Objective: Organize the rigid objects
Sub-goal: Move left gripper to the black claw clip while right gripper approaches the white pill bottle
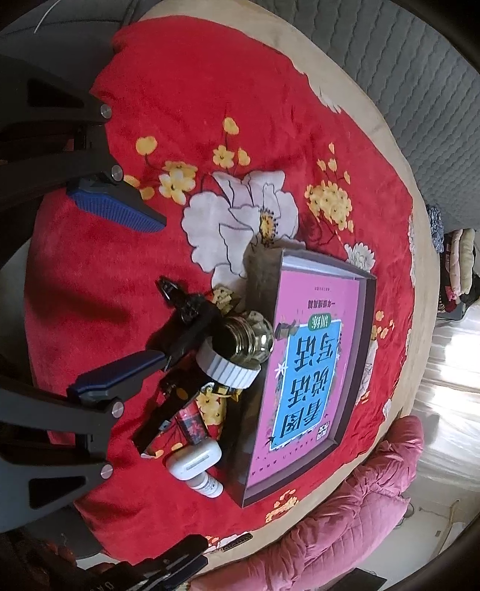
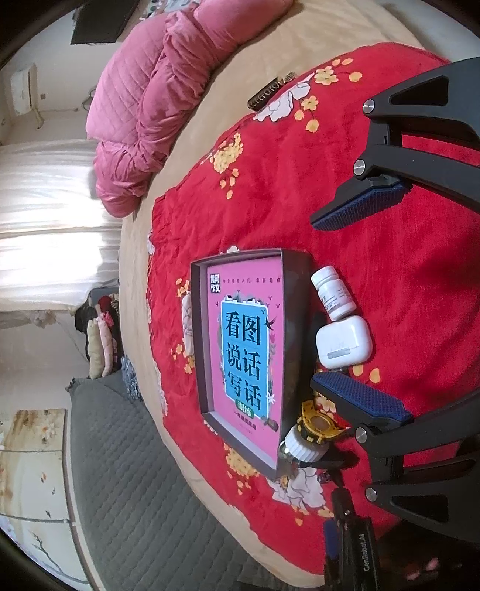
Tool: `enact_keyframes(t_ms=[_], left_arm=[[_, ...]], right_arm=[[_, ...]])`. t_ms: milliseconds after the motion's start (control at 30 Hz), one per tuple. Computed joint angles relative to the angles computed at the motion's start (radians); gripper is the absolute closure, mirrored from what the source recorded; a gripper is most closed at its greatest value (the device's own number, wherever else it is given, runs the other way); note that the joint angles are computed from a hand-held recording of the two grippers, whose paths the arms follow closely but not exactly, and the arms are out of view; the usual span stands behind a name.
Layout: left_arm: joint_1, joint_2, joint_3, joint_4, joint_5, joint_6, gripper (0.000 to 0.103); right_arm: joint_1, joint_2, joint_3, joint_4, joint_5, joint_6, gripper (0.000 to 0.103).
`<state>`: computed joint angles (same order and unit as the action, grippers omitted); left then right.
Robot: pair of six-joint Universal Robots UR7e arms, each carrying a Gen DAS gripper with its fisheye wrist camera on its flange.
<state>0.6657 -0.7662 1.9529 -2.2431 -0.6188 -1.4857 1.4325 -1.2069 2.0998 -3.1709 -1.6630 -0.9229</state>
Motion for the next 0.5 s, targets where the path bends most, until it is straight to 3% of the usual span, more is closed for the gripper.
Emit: enact_keyframes(t_ms=[500], left_arm=[[0.047, -0.012, 0.034, -0.061, -0.031, 0.038, 0.037]], right_arm=[[-0.021, 0.019, -0.036, 0.019, -0.007, 0.037, 0.024]])
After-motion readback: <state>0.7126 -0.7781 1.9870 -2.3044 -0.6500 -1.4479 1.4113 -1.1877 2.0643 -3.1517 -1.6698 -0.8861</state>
